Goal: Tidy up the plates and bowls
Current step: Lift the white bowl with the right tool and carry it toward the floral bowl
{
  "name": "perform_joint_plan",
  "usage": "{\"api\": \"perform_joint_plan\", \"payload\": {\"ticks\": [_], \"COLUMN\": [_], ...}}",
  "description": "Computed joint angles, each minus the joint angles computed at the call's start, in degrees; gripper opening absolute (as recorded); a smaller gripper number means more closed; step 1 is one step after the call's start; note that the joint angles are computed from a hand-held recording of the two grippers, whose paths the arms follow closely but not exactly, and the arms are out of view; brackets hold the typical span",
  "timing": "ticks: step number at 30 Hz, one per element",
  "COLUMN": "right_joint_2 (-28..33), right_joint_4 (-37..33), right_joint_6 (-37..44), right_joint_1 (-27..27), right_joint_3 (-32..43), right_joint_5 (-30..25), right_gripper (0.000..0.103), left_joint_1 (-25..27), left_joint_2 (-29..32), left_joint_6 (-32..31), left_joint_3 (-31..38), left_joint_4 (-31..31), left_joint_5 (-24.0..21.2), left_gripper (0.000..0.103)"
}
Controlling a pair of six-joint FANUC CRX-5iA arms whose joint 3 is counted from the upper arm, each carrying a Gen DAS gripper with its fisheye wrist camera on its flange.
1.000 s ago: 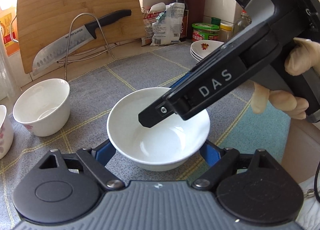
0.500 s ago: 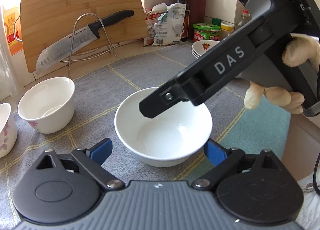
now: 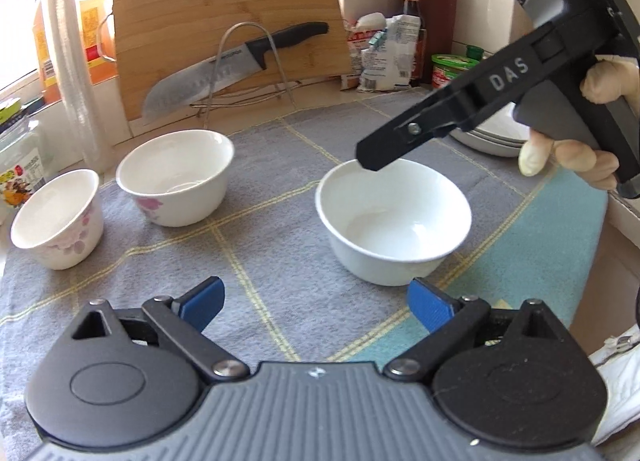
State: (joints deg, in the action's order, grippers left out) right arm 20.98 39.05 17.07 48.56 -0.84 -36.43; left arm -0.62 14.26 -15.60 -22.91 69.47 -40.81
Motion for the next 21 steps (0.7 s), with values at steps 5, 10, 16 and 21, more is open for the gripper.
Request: {"api": "perform_joint_plan", "payload": {"ticks": [5, 10, 16, 21], "right_joint_2": [1.61, 3.34, 6.17, 10.32], "right_joint_4": [-2.45, -4.79, -10.09, -16.36], "right_joint_6": [4.81, 9.73, 18.52, 27.71], "right_joint_1": [-0.31, -0.85, -2.10, -3.75], "right_joint_3": [3.45, 7.05, 13.23, 21.22], "right_joint_5": [-0.19, -0.63, -1.66, -3.97], "right_gripper": [0.103, 0.103, 0.103, 0.103], "left_joint_1": [-3.34, -6.36, -10.71, -11.85], "left_joint_2": [-0.25, 1.30, 3.46, 5.28], "left_joint_6": [-2.26, -7.06, -14.47, -15.00], "left_joint_3": [-1.40, -0.55, 1.63, 3.62], "left_joint_4": [8.79, 18.98, 29.72, 30.60], "left_joint_5": [11.79, 18.16, 25.02, 26.04], "left_gripper": [0.098, 0.098, 0.098, 0.098]}}
